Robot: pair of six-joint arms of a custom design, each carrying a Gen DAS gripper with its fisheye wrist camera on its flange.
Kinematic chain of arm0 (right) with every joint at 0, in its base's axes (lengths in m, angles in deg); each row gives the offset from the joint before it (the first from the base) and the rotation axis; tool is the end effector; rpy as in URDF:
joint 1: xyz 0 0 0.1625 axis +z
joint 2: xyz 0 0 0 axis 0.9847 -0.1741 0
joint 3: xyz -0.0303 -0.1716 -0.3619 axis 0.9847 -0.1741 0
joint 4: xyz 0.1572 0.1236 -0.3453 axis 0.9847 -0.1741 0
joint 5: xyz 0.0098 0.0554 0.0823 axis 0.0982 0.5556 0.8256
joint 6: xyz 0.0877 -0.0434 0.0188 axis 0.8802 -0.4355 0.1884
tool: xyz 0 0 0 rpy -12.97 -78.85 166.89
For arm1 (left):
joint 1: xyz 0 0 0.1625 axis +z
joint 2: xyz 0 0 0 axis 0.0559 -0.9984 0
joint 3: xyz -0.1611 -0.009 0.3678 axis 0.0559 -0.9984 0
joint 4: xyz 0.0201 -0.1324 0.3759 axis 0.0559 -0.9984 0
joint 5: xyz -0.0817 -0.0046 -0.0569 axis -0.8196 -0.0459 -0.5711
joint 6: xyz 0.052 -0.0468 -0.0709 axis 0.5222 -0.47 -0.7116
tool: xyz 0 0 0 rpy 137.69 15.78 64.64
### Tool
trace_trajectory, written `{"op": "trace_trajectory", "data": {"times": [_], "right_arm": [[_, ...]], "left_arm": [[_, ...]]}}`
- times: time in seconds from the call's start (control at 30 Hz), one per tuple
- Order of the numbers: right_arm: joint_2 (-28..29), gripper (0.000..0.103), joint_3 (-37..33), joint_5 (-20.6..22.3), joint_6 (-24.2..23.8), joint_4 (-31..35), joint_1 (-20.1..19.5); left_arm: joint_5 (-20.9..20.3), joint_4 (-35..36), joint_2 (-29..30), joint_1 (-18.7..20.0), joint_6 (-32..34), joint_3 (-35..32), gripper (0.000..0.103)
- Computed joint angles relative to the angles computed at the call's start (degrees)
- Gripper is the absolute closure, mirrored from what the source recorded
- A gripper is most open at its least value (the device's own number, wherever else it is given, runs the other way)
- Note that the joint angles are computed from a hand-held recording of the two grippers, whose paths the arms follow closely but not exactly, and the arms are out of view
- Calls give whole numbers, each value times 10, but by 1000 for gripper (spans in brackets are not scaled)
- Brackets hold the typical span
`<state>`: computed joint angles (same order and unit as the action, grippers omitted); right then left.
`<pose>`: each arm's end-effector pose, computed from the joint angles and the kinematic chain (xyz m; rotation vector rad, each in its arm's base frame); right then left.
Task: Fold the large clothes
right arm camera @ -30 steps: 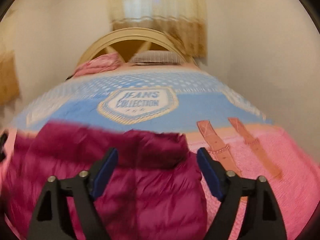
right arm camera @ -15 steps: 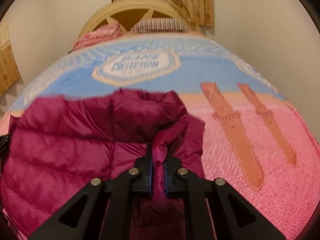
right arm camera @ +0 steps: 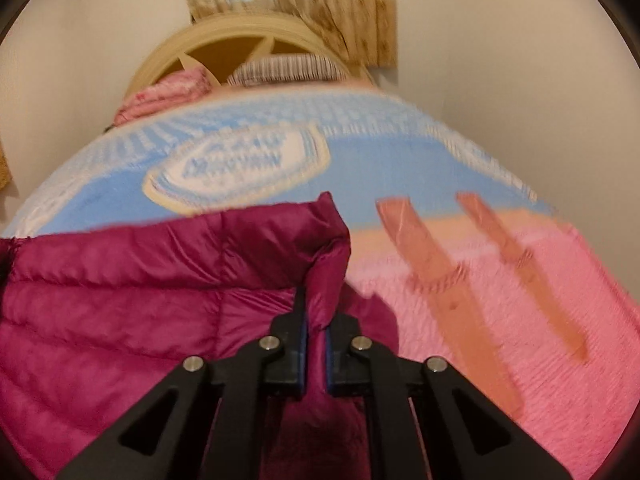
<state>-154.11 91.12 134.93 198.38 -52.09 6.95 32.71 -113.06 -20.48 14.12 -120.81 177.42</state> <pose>0.0760 -0.2724 0.1429 0.3578 -2.1912 1.0160 -0.0828 -0.2581 0.1159 0.2704 1.7342 -0.9624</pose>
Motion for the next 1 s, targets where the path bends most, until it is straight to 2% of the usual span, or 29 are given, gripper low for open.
{"op": "trace_trajectory", "data": {"times": [0.07,0.13,0.17,0.2,0.23,0.27,0.3,0.37,0.47,0.53,0.6,0.67,0.73,0.8,1.0], "right_arm": [[16,94,-9,3,-2,12,-10],[8,89,-7,16,-8,7,-1],[-1,69,-8,28,-6,9,8],[-9,37,-10,51,4,12,24],[-27,26,-8,74,18,10,44],[-49,20,-1,98,27,-5,72],[-58,20,3,119,27,-20,98],[-56,20,-5,149,31,-22,156],[2,20,-19,165,36,-38,210],[52,20,-22,163,24,-69,215],[111,20,-24,168,6,-109,208],[151,20,-23,160,-14,-141,185],[170,20,-13,149,-32,-170,157],[170,20,-3,124,-38,-186,129],[176,19,-7,130,-31,-182,123]], "left_arm": [[1,-3,10,4,-2,-4,96],[-14,12,-16,-11,-6,-5,95],[-25,29,-35,-19,-14,-9,92],[-41,62,-52,-29,-38,-21,77],[-53,94,-64,-45,-69,-30,46],[-62,129,-67,-64,-107,-39,28],[-75,171,-60,-90,-160,-50,2],[-82,184,-43,-121,-196,-51,1],[-73,114,-3,-91,-146,-60,1],[-71,60,24,-70,-124,-56,1],[-63,14,75,-44,-101,-56,1],[-56,-14,118,-24,-89,-57,1],[-45,-58,136,-5,-67,-49,1],[-37,-72,150,-1,-65,-47,1],[-29,-118,164,30,-27,-47,1]]}}
